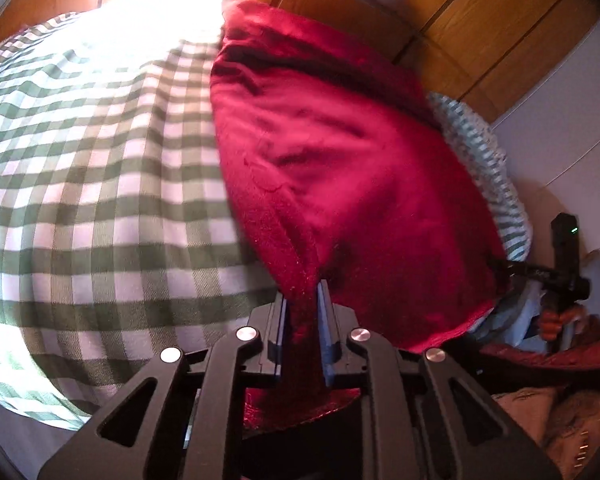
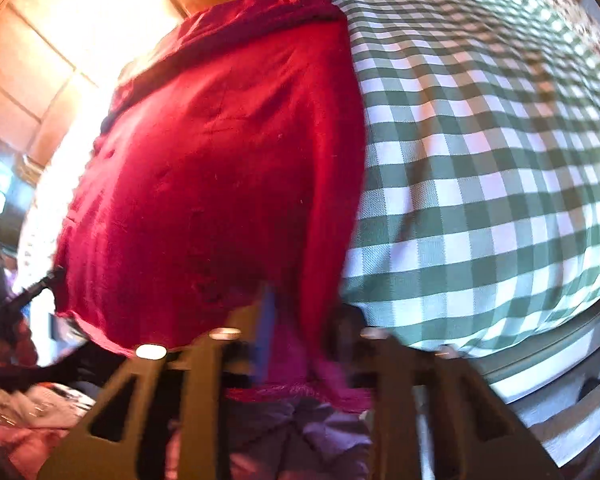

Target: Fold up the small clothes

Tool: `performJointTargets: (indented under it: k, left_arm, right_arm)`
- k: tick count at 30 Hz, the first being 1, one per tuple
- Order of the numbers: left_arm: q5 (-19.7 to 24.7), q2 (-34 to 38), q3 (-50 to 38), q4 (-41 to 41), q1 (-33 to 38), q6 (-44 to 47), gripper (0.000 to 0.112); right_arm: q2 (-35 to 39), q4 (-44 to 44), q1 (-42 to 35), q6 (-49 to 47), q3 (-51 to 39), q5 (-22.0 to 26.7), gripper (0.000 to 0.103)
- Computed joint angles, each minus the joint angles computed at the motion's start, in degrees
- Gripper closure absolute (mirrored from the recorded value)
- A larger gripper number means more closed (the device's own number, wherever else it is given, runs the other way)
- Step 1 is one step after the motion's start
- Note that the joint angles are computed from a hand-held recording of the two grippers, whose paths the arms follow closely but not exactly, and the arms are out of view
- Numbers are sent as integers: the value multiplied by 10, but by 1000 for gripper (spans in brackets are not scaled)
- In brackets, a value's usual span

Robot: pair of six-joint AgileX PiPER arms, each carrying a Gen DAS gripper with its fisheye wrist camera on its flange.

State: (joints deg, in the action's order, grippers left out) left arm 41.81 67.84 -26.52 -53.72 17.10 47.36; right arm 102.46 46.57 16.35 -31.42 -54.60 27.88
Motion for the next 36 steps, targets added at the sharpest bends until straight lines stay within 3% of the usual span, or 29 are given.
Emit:
performJointTargets:
  k: [3, 6, 10, 15, 16, 17, 18, 19, 20, 21, 22, 24, 28, 32, 36]
  left_arm:
    - [80, 3, -30, -72, 70, 59, 100]
    - [107, 32, -70, -126, 94, 82, 101]
    - [72, 131, -163, -173, 70, 47, 104]
    - [-20, 241, -296, -108, 10, -97, 104]
    - [-25, 252, -314, -90, 9, -121, 101]
    - [-38, 267, -334, -74, 7, -146, 91]
    - [-49, 275, -347, -64, 10, -172, 78]
    - [-54, 279, -350, -72, 17, -178, 49]
    - [-51, 283, -349, -99, 29, -160, 47]
    - [-41, 286, -349, -111, 41, -146, 47]
    - [-39, 286, -346, -108, 48, -142, 47]
    - [-38, 278, -325, -102, 55, -118, 47]
    - [-40, 247, -251, -98, 47, -33, 47]
    - [-23, 249, -199, -121, 25, 17, 47]
    - [-58, 256, -208, -124, -22, -7, 61]
  right_arm:
    - [-17, 93, -15, -72, -15, 3, 94]
    - [-4, 115, -21, -75, -66, -1, 94]
    - [53, 52, -21, 7, -167, -11, 94]
    - [201, -83, -24, 189, -397, 38, 94]
    - [225, -99, -25, 211, -439, 52, 93]
    - [251, -93, -29, 216, -482, 70, 91]
    - [263, -75, -34, 207, -501, 83, 79]
    - [271, -36, -41, 184, -510, 91, 52]
    - [267, 2, -43, 157, -499, 78, 34]
    - [248, 24, -43, 146, -467, 41, 9]
    - [229, 49, -45, 121, -434, 10, 7]
    - [216, 107, -58, 64, -401, 12, 7]
    - [186, 98, -62, 45, -325, 4, 7]
    - [169, 38, -31, 39, -262, -41, 7]
    - [195, -69, 0, 145, -291, -86, 26]
